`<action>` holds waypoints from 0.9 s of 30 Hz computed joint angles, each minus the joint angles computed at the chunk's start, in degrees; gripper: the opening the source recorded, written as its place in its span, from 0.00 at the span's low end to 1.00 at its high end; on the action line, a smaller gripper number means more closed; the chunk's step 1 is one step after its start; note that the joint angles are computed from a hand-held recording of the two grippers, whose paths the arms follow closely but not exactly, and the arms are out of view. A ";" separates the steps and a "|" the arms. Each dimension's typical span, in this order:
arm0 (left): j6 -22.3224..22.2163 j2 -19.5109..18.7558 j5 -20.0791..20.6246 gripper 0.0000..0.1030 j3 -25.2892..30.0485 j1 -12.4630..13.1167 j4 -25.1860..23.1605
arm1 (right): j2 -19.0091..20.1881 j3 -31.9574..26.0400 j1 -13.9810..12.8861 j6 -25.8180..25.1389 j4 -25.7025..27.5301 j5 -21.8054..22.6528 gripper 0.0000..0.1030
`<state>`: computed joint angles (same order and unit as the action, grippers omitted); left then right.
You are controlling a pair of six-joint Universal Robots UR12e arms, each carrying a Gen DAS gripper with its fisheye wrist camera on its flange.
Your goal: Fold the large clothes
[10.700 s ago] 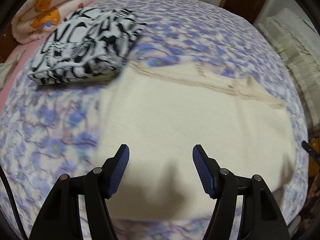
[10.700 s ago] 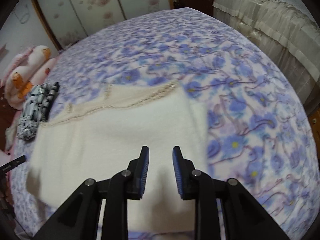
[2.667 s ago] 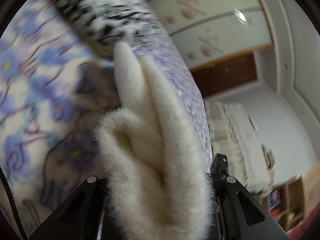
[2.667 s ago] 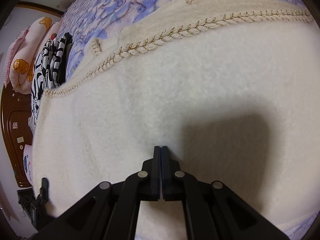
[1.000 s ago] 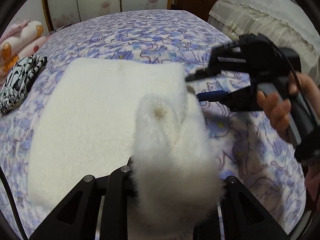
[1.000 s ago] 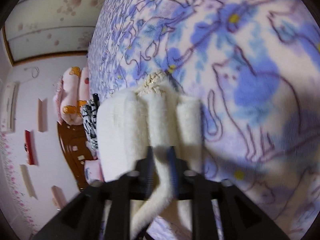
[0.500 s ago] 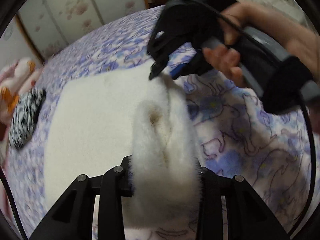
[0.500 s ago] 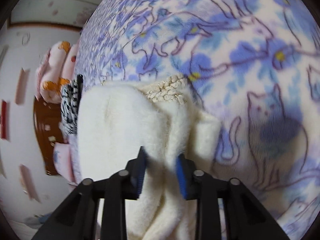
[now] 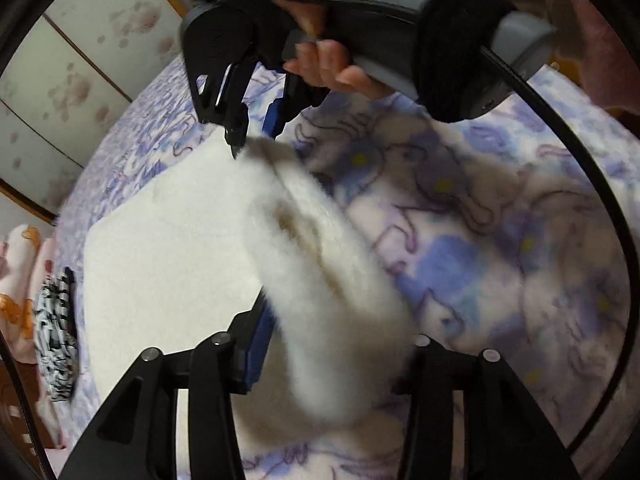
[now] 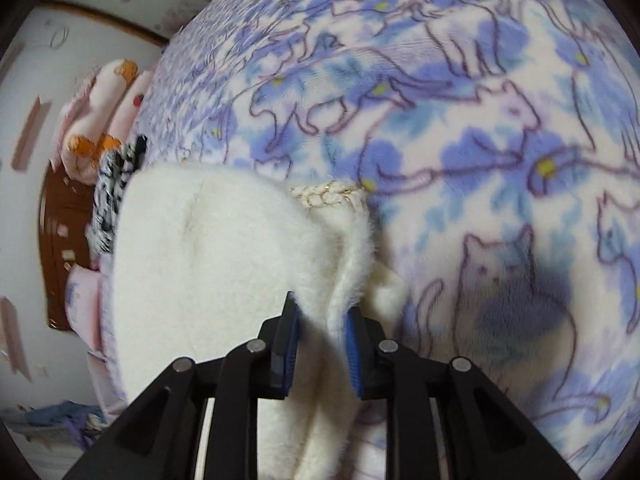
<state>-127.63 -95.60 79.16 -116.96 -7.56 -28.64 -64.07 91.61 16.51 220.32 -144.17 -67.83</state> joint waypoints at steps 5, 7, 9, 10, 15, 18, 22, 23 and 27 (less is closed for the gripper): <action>0.51 2.08 -7.20 0.61 3.93 4.78 -15.08 | -1.91 -0.39 1.08 -3.15 3.49 -3.79 0.23; 2.47 2.46 -7.94 0.70 5.76 5.94 -19.64 | -2.63 -1.19 1.73 -5.05 5.68 -5.23 0.23; 3.82 2.96 -8.75 0.71 6.84 7.13 -21.73 | -3.67 -1.01 2.24 -5.13 5.69 -5.53 0.23; 3.85 3.15 -9.12 0.71 7.45 7.76 -22.79 | -4.00 -0.95 2.50 -4.93 5.43 -5.35 0.23; -0.40 2.43 -11.84 0.71 11.15 10.96 -27.93 | -5.21 -0.33 4.17 -4.01 1.98 -2.15 0.23; -4.84 1.27 -12.23 0.71 12.36 12.30 -27.85 | -4.69 -1.34 5.80 -4.94 2.54 -1.18 0.20; -9.73 -0.11 -14.56 0.71 13.32 14.63 -29.15 | -3.65 -2.85 7.82 -5.49 5.61 -0.65 0.16; -10.42 -0.56 -15.13 0.71 13.60 15.14 -30.03 | -3.41 -2.91 8.19 -5.39 6.06 -0.13 0.15; -14.58 -2.62 -18.65 0.62 14.67 17.35 -35.20 | -3.01 -3.00 9.49 -5.56 8.27 -0.88 0.12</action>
